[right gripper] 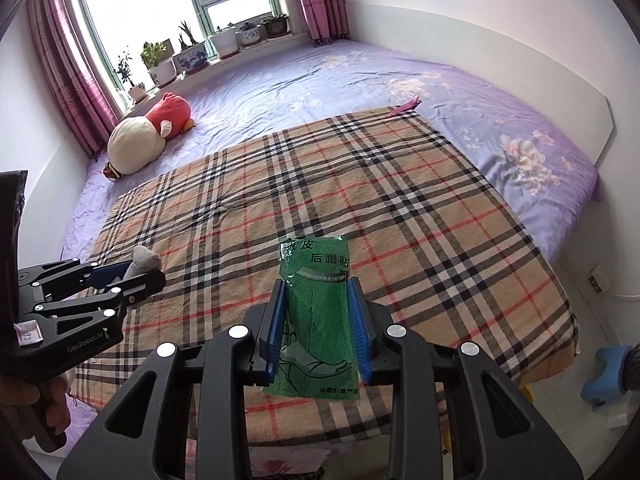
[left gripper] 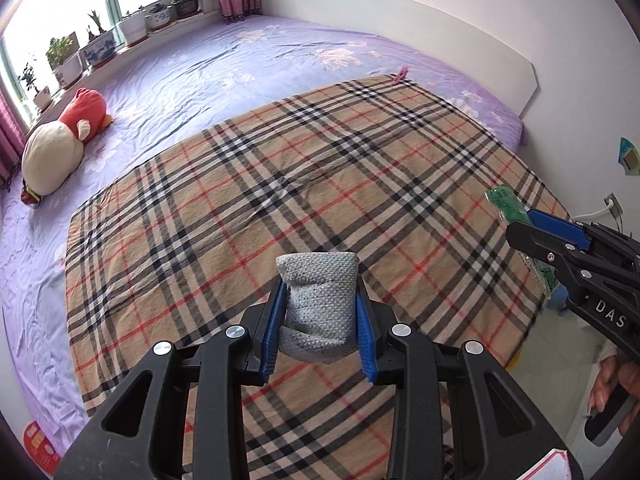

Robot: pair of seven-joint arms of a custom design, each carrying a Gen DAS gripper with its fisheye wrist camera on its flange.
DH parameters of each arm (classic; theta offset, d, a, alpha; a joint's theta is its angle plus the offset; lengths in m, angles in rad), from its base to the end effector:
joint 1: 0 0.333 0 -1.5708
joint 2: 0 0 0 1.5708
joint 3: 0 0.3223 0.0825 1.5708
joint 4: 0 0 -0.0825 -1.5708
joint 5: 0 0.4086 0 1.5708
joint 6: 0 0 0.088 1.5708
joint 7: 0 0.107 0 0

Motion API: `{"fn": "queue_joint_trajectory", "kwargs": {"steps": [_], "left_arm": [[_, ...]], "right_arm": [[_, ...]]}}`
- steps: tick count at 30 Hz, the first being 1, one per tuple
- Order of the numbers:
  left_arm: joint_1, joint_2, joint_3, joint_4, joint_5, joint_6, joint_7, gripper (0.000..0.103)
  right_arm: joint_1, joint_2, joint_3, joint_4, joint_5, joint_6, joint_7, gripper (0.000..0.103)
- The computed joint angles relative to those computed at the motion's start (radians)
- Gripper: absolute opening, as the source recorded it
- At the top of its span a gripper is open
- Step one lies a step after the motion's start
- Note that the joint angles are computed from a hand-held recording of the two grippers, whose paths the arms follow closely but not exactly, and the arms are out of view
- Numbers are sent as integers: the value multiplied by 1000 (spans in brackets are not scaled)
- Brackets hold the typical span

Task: Collect trash
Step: 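Carry the grey cloth and green packet over the yellow wastebasket with both tools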

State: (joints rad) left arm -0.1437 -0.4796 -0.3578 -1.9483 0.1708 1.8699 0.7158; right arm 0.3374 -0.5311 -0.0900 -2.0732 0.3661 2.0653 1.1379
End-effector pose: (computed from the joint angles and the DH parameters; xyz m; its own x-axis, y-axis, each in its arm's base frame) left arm 0.3858 -0.2461 0.7031 0.3217 -0.9456 0.0491 -0.8250 -0.3054 -0.4754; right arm 0.4288 0.1160 0.7013 0.5946 -0.7857 -0.1708 -0.7033 -0.4054 -0.5840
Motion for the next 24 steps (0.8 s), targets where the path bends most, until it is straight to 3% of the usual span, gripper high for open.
{"fn": "queue_joint_trajectory", "kwargs": {"steps": [11, 18, 24], "left_arm": [[-100, 249, -52, 239, 51, 29, 66, 33], [-235, 471, -57, 458, 119, 37, 107, 33], [-371, 695, -41, 698, 146, 16, 221, 33]], "right_arm": [[-78, -83, -106, -9, 16, -44, -12, 32], [-172, -98, -196, -1, -3, -97, -48, 32], [-263, -67, -274, 20, -22, -132, -122, 32]]}}
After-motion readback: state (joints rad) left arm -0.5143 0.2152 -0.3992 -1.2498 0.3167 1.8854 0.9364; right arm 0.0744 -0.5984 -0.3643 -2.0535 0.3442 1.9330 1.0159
